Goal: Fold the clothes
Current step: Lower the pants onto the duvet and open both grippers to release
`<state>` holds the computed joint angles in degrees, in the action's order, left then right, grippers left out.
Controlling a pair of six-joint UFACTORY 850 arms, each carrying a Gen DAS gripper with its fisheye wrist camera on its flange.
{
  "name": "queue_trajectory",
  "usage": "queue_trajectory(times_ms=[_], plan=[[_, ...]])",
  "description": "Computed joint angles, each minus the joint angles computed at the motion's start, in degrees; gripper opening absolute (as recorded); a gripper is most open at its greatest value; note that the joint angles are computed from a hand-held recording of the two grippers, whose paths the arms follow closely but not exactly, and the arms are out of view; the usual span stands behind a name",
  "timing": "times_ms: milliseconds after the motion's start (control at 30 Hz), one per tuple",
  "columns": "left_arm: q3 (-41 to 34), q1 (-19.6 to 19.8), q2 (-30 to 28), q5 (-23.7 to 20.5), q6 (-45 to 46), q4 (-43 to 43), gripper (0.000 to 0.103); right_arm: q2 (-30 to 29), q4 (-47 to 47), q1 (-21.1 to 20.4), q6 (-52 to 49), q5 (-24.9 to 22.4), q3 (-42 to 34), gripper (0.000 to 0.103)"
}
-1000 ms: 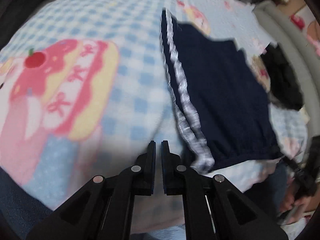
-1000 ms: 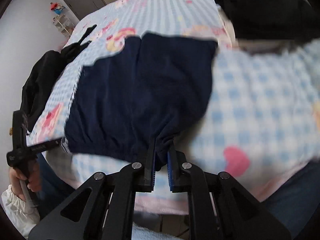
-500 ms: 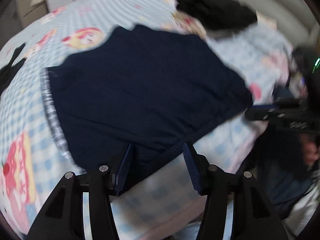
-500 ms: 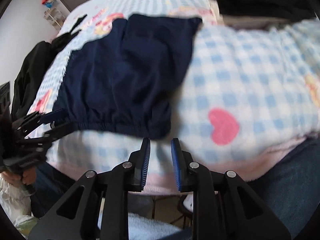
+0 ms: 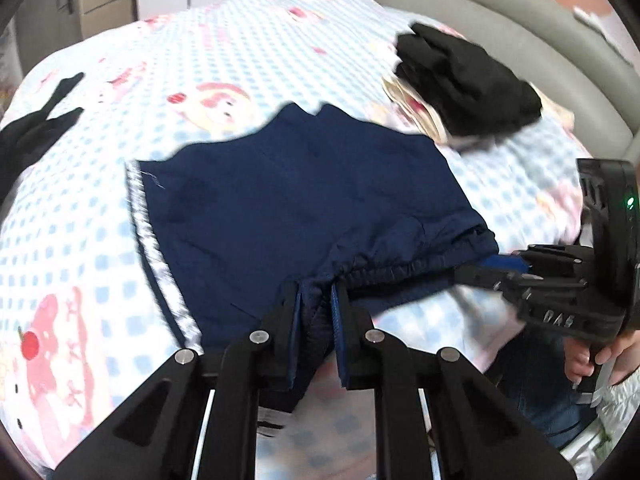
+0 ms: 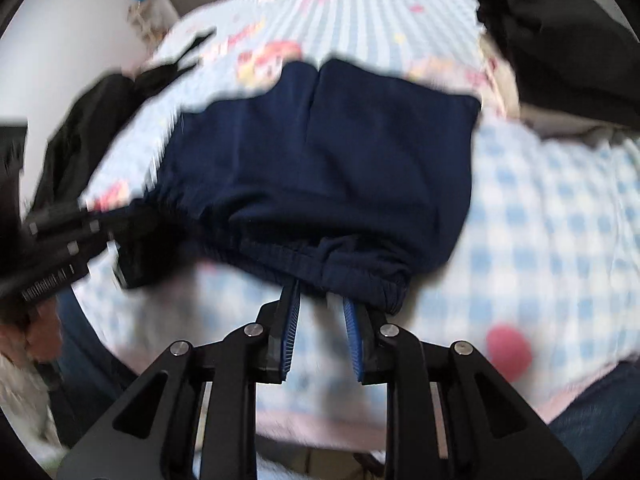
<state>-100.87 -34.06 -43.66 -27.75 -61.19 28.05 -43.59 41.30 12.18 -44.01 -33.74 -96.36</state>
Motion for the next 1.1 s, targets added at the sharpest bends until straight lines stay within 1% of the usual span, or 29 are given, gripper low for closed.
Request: queue_trajectory(times_ms=[33,67,100,167,200,233,267,367,400,467,500,567,600,633,667,700,767,800,867,900,933,1000,1033,1067,1100], plan=[[0.2,0.3,0.0,-0.2,-0.2,-0.4,0.016,-0.2,2.6,0.0,-1.3,0.3,-0.5,0.022],[0.3,0.5,-0.1,-0.3,-0.3,-0.9,0.019,-0.6,4.3,0.0,-1.6,0.6,-1.1,0.023],[-0.1,0.8,-0.6,-1.0,1.1,-2.6,0.019,-1.6,4.1,0.2,0.4,0.6,-2.4,0.027],[-2.7,1.2,-3.2,-4.2,6.1,-7.6,0.020,-3.6,-2.3,0.9,9.2,0.2,-4.8,0.029],[-4.6,0.8,-4.8,-6.7,6.2,-7.9,0.020,-4.1,-5.0,1.0,12.5,-0.3,-5.1,0.029],[-5.3,0.4,-5.6,-8.1,5.6,-7.5,0.020,-4.0,-6.1,1.1,13.4,-0.5,-4.6,0.029],[-3.9,0.0,-5.1,-8.1,3.6,-5.7,0.020,-3.5,-5.5,1.1,11.9,-0.3,-3.3,0.029],[2.4,-0.8,-1.9,-6.5,-8.2,2.5,0.020,-0.5,-5.7,1.0,9.3,3.8,2.7,0.029],[4.5,-1.0,-0.6,-5.6,-12.9,5.2,0.021,0.0,-4.1,0.6,8.1,3.9,4.0,0.029],[8.9,-1.1,2.1,-3.2,-24.3,10.6,0.021,0.2,-1.4,0.2,6.5,2.8,4.6,0.031],[10.9,-1.2,3.4,-1.7,-29.1,13.5,0.023,0.2,1.3,0.0,4.0,2.2,4.8,0.036],[14.1,-1.6,5.7,1.5,-36.1,19.6,0.025,0.3,7.5,-0.2,-2.2,1.5,5.3,0.038],[15.2,-1.8,6.4,2.3,-39.0,22.3,0.028,0.5,9.8,-0.1,-4.5,1.9,5.8,0.038],[16.7,-2.0,7.5,3.4,-43.0,25.6,0.030,0.5,10.0,0.2,-4.9,3.0,5.9,0.039],[18.0,-2.0,8.2,4.4,-45.8,27.7,0.040,0.4,8.5,0.3,-3.6,4.1,5.9,0.039],[18.9,-1.9,8.7,5.2,-46.8,27.8,0.045,0.4,6.9,0.4,-2.1,5.0,5.9,0.038],[20.5,-1.7,9.2,6.5,-47.4,26.9,0.045,0.2,3.5,0.5,1.4,6.7,5.9,0.030],[20.3,-1.7,8.8,6.3,-44.5,23.7,0.045,0.2,1.6,0.5,3.3,7.5,5.8,0.023],[19.6,-1.7,7.6,5.2,-37.6,16.5,0.045,1.3,-0.6,0.4,5.4,10.3,7.0,0.021],[19.4,-1.9,7.2,4.5,-36.2,14.9,0.045,1.9,0.0,0.2,5.2,11.0,7.5,0.021],[19.4,-2.1,7.1,3.2,-37.2,15.5,0.044,2.4,0.6,0.0,4.9,11.7,8.0,0.021],[19.7,-2.7,7.6,-0.1,-42.1,19.2,0.032,3.4,-3.6,0.0,9.3,14.4,8.9,0.020],[20.1,-3.0,8.0,-1.9,-45.4,21.7,0.031,3.6,-6.6,0.0,12.4,15.4,9.0,0.020],[21.2,-3.3,8.9,-2.7,-50.3,25.4,0.031,3.9,-7.9,-0.2,13.9,15.5,9.1,0.020],[22.9,-3.6,10.1,-2.4,-55.8,29.5,0.031,4.1,-6.8,-0.6,13.0,15.1,9.4,0.020]])
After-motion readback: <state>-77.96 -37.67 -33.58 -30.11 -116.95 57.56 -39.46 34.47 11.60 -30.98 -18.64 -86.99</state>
